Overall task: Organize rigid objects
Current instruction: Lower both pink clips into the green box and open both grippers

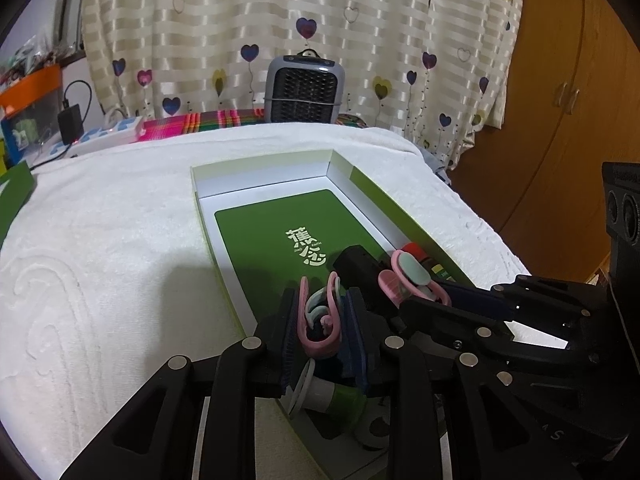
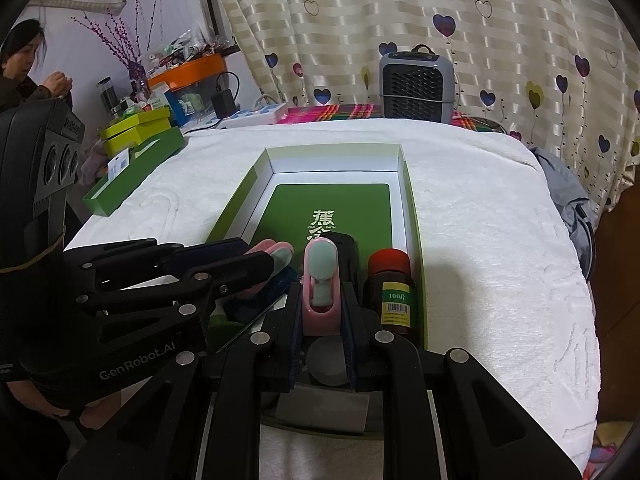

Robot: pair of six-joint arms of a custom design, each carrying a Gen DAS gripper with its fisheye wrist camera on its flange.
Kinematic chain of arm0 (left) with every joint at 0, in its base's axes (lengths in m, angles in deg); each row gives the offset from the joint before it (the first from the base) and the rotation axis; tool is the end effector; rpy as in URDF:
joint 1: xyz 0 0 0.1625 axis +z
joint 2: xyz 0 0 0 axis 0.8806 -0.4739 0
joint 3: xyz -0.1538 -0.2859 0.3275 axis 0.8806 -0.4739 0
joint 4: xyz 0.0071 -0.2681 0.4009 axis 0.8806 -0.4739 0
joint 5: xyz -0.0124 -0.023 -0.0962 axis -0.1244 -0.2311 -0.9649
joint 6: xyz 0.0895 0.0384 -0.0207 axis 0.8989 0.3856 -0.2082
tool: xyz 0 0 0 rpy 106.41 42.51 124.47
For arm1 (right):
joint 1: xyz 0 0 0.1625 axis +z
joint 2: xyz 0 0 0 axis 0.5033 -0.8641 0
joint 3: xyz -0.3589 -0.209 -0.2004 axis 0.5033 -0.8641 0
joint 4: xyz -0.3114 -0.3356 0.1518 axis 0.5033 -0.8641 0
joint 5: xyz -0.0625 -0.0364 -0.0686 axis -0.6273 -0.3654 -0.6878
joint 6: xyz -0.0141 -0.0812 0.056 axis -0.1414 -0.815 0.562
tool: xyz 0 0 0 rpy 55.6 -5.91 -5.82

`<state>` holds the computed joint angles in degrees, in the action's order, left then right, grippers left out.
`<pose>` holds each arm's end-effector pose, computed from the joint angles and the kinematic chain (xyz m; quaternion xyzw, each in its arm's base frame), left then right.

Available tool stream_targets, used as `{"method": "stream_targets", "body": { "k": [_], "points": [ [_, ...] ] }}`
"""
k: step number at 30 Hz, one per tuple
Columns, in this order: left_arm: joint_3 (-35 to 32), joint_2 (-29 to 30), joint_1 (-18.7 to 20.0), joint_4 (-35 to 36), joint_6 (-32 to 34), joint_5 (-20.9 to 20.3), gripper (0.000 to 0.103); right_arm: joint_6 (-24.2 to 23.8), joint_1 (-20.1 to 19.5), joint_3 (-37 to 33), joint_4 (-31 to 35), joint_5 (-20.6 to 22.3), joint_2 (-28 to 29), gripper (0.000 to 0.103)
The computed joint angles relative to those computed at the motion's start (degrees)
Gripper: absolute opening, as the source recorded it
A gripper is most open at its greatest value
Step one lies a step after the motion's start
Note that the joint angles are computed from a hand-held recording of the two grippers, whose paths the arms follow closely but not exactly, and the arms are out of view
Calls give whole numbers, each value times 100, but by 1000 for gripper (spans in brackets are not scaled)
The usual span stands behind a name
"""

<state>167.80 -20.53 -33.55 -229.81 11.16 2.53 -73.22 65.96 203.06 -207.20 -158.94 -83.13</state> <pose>-0.1882 -0.3247 0.0579 0.2888 0.8921 -0.2775 0.2089 0.1337 -0.2864 0.0962 0.2463 -0.8844 0.3256 0.2263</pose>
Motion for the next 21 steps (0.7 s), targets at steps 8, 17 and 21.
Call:
{"method": "stream_targets", "body": {
  "k": [8,17,21],
  "points": [
    [35,-71,-82,41,-103,48,25,6,84,11,-149,-87,59,31],
    [158,-343,-359,289,-374,135,25,84,339,91,-356,-335,55,40],
    [242,-527,-507,487,-513,183,25,131,488,128,-435,-469,76,41]
  ]
}}
